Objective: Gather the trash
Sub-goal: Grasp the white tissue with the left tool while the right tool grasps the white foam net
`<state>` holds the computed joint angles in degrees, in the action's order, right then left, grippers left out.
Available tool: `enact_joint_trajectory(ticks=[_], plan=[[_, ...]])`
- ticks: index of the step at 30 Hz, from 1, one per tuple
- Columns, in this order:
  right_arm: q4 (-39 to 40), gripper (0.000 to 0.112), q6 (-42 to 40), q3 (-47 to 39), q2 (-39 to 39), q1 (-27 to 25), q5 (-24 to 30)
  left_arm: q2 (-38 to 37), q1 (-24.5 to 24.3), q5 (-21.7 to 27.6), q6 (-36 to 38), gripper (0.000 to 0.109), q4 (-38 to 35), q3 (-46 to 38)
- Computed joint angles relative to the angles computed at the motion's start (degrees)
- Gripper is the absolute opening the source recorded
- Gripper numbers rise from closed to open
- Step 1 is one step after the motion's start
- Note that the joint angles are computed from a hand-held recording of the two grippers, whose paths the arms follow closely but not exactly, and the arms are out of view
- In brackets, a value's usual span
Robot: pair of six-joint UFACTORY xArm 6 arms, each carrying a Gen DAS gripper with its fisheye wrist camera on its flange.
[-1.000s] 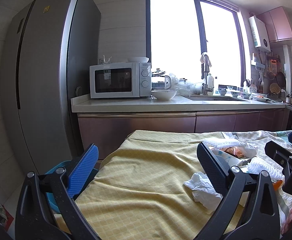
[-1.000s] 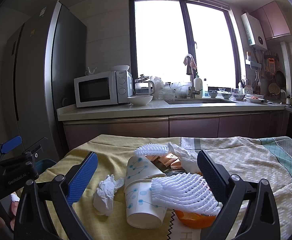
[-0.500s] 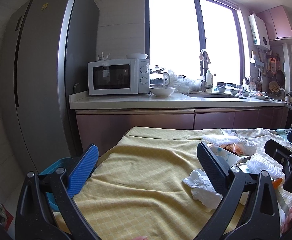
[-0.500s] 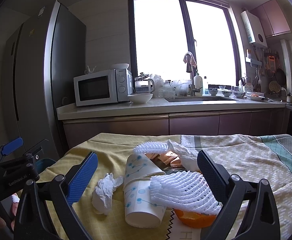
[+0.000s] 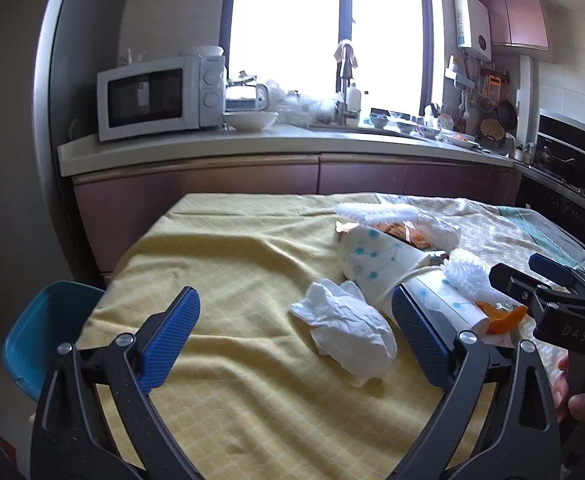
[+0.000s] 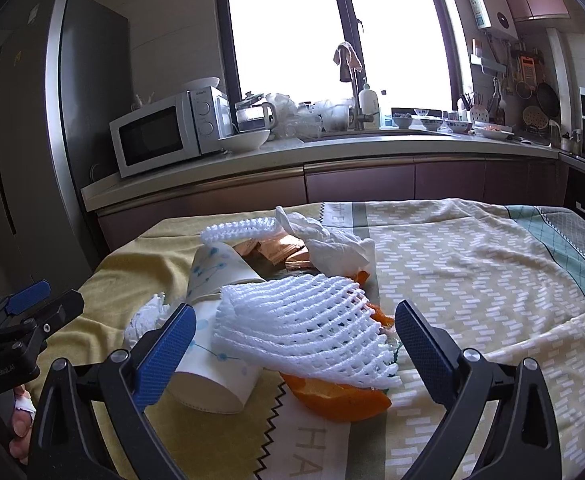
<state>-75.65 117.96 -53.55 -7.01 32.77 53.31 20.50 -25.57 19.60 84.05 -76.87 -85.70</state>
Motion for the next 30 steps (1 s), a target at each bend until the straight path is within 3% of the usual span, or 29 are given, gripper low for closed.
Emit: enact_joint_trajectory(ticks=[3, 8, 13, 16, 21, 22, 23, 30], plan=[[1.24, 0.095, -0.40, 0.95, -0.32, -2.08, -3.67, 3.10, 0.22, 4.39, -9.32, 0.078, 9.87, -2.49], [0.50, 0.085, -0.76, 1.40, -0.01, -5.16, -11.44, 8.42, 0.51, 10.96, -18.63, 0.055, 18.42, -7.65], [-2.31, 0.060, 1.03, 2.15, -0.30, -7.94, -19.24, 13.11, 1.00, 16.93, -23.67, 0.022, 21.90, -13.44], [-3.89, 0.041, 2.12, 2.41, -0.45, -9.54, -23.49, 14.27, 0.93, 18.52, -24.45, 0.013, 22.36, -14.93], [-5.30, 0.025, 2.67, 2.34, -0.55, -10.26, -25.25, 13.63, 1.06, 19.79, -23.82, 0.007, 22.05, -14.86], [-5.22, 0.012, 2.54, 2.34, -0.58, -10.31, -25.32, 13.72, 1.03, 19.82, -23.69, 0.007, 21.98, -14.99], [-4.67, 0.010, 1.98, 2.28, -0.41, -10.70, -26.11, 13.55, 1.12, 19.97, -23.70, 0.007, 22.00, -14.95], [-6.23, 0.010, 3.88, 2.85, -1.49, -10.42, -26.15, 11.43, 2.36, 20.79, -22.67, 0.006, 20.28, -13.10]])
